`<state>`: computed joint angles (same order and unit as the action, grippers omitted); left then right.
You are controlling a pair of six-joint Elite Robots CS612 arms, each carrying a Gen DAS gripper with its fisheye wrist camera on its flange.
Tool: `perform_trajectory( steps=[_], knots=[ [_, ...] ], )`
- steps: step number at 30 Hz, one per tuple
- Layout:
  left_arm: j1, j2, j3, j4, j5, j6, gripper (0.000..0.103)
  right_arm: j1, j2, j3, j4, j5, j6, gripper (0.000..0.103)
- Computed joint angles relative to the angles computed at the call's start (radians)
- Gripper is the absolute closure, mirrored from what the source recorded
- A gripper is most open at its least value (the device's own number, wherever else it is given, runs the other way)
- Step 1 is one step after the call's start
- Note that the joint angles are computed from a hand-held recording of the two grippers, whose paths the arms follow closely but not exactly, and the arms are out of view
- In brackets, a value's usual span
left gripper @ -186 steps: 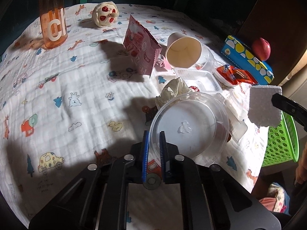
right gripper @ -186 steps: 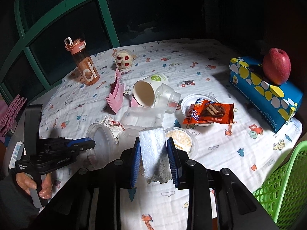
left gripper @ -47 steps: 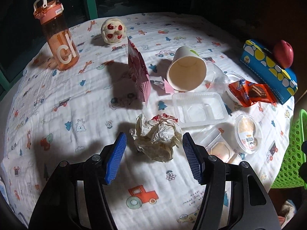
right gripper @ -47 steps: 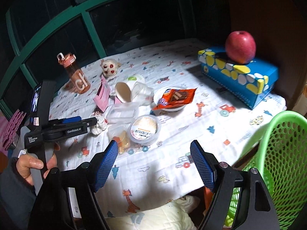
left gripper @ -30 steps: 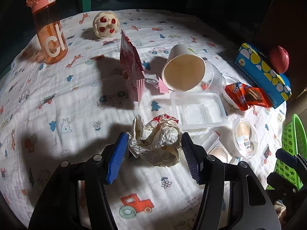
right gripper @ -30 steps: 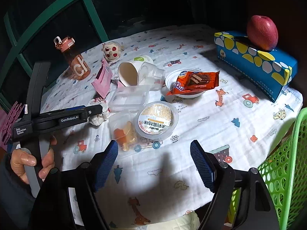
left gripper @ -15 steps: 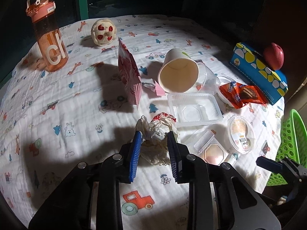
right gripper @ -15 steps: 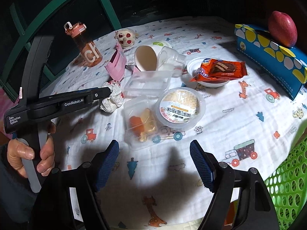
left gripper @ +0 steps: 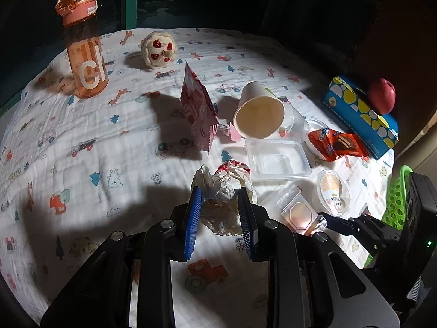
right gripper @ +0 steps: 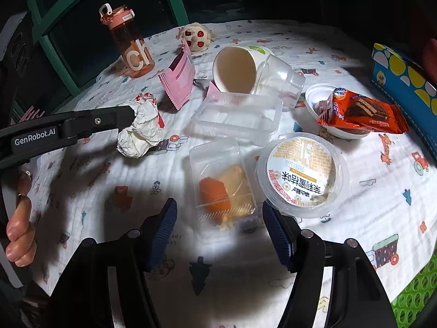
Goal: Collect trash
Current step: 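Grasp the crumpled foil with the left gripper while the right gripper grasps the clear food box, then carry the foil and food box to the green basket and release both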
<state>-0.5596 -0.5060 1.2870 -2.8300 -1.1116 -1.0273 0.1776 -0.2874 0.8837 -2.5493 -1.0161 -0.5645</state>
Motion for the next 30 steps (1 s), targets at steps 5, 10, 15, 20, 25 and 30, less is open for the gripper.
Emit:
perform_trajectory(
  steps=[5,10,15,20,25,30],
  knots=[
    [0.001,-0.002,0.012,-0.009,-0.005,-0.008,0.076,0.012,0.016,-0.024,-0.018,-0.032,-0.015,0.046],
    [0.001,-0.008,0.025,-0.011,0.000,-0.015,0.076,0.018,0.017,-0.023,-0.039,-0.059,-0.028,0.056],
    [-0.003,-0.020,0.037,-0.024,0.018,-0.014,0.076,0.006,-0.007,0.012,-0.058,-0.005,-0.015,0.057],
    [-0.013,-0.029,0.039,-0.038,0.036,0.008,0.076,-0.014,-0.045,0.071,-0.107,0.065,0.015,0.057],
    [-0.027,-0.031,0.020,-0.050,0.038,0.047,0.076,-0.047,-0.097,0.158,-0.213,0.125,0.082,0.057],
    [-0.043,-0.010,-0.043,-0.057,0.019,0.127,0.076,-0.087,-0.137,0.231,-0.329,0.124,0.161,0.057]
  ],
)
